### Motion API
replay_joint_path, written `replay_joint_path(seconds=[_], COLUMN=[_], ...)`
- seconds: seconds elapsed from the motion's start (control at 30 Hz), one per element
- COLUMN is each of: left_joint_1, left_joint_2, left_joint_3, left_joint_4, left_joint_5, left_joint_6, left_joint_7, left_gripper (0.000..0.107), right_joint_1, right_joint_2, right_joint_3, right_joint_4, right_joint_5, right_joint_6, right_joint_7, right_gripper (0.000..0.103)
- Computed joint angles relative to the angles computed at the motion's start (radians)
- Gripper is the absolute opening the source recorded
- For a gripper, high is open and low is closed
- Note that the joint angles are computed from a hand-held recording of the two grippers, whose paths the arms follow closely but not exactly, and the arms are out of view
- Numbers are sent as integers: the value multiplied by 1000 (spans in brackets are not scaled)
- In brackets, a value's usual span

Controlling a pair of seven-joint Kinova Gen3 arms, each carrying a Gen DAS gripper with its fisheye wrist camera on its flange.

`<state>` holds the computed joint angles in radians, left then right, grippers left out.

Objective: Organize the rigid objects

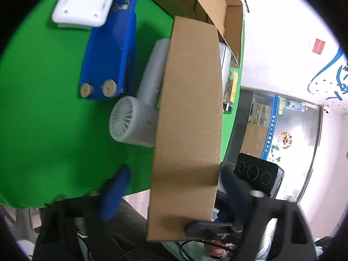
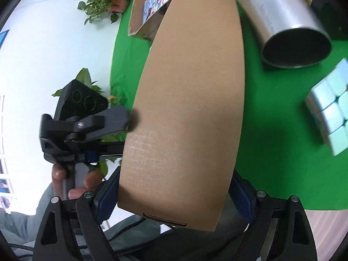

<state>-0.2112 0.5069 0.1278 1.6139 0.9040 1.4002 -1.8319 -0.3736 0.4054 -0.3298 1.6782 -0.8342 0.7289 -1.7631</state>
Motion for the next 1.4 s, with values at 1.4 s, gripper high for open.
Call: replay_joint_path(seconds=[1.4], left_joint_1=[175], left_joint_2=[-93], left_joint_3=[16], left_joint_4=[-33], left_joint_5=[-218], left_joint_6=[-124], left_joint_7=[58], left_gripper=[49], right_joint_1=[-265], right_joint_2=[40], right_joint_3=[175], right_joint_4=[-272], right_joint_5=[528], right_joint_6=[273], right_joint_7=[-499], right_gripper=[60])
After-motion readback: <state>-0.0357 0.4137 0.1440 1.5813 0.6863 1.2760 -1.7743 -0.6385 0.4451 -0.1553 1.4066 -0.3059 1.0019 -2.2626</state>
